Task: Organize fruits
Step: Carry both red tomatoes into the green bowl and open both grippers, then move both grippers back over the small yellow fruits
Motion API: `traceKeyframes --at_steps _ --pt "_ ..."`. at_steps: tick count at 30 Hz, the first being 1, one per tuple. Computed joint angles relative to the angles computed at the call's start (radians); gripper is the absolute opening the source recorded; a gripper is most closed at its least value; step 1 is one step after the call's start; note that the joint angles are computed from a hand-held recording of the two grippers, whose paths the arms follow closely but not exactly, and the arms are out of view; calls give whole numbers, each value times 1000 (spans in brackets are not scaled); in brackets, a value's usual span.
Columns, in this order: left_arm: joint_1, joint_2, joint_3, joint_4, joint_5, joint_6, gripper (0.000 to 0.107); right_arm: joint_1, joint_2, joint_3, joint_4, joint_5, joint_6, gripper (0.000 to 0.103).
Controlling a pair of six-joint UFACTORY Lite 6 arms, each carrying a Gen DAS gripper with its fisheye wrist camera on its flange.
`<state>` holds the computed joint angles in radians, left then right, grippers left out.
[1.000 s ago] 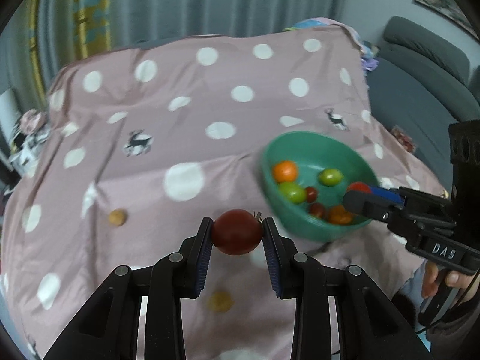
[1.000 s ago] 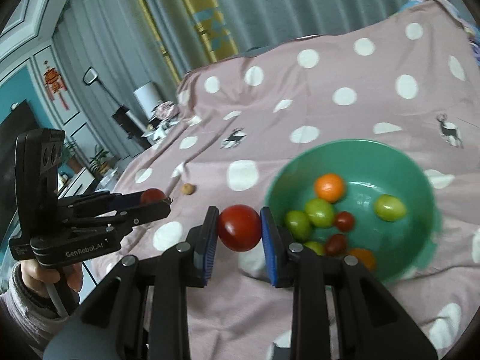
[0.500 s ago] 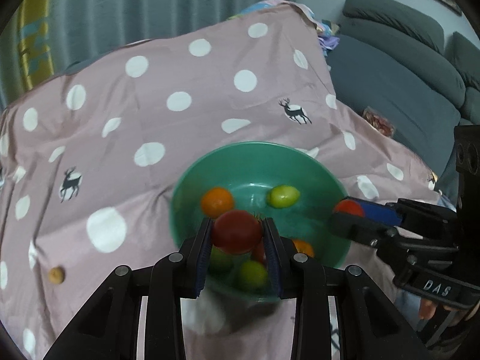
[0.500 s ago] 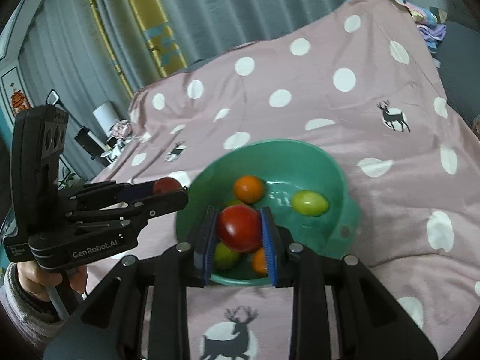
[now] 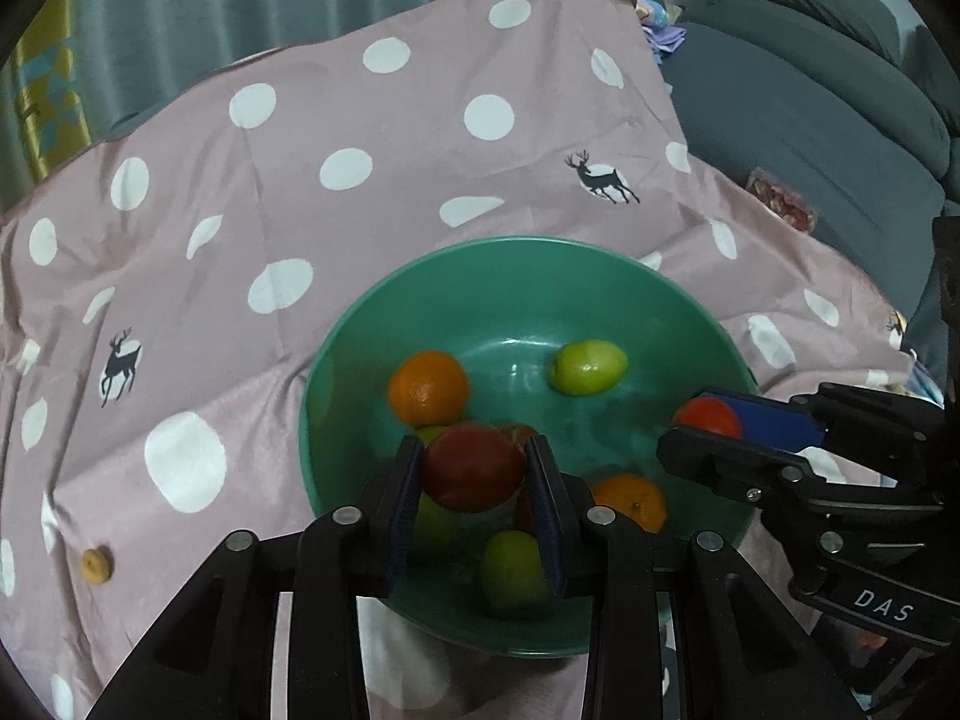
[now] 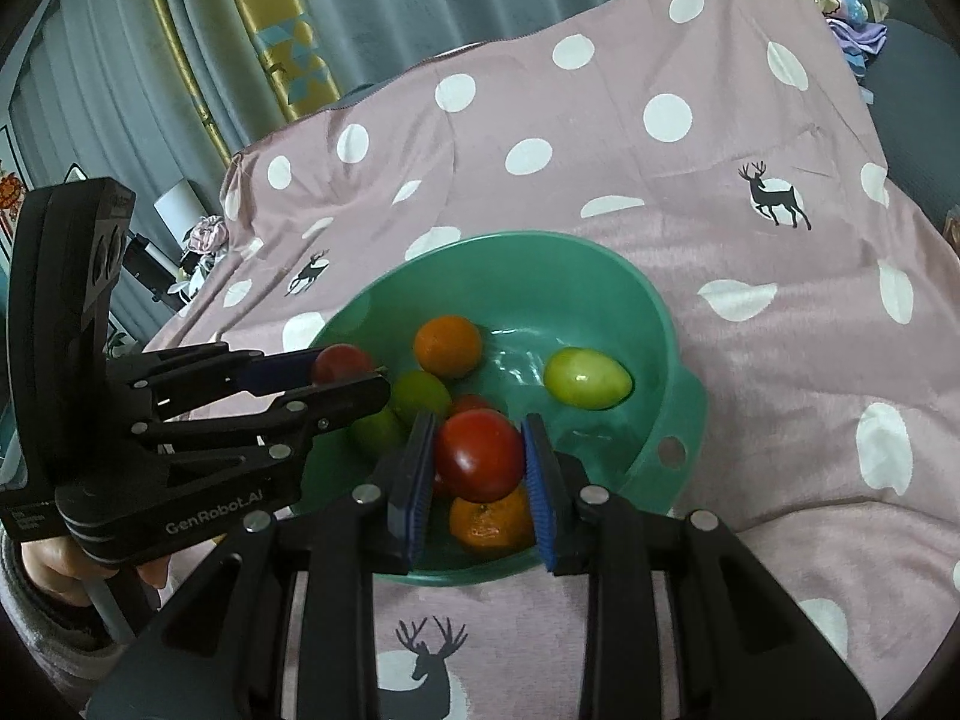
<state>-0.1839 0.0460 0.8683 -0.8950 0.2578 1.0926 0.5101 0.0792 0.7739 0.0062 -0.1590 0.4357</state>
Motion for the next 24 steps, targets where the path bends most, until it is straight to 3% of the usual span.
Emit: traceKeyframes --at_steps 7,9,11,15,21,24 --pt "10 -26 -15 18 -11 -19 35 2 -22 -16 90 6 -70 34" --pt "15 -46 -28 33 -19 -36 59 7 -43 -28 144 8 -116 38" --pt "21 -80 -54 41 -41 -48 74 17 -74 -45 240 11 -201 44" --pt "48 -157 -103 89 -54 -93 76 47 -145 -88 389 9 -332 47" --pt "108 -318 -203 164 -61 -144 81 118 -245 -150 443 0 -367 56" --pt "146 -401 -256 184 -50 -147 86 174 -269 -155 637 -3 -552 65"
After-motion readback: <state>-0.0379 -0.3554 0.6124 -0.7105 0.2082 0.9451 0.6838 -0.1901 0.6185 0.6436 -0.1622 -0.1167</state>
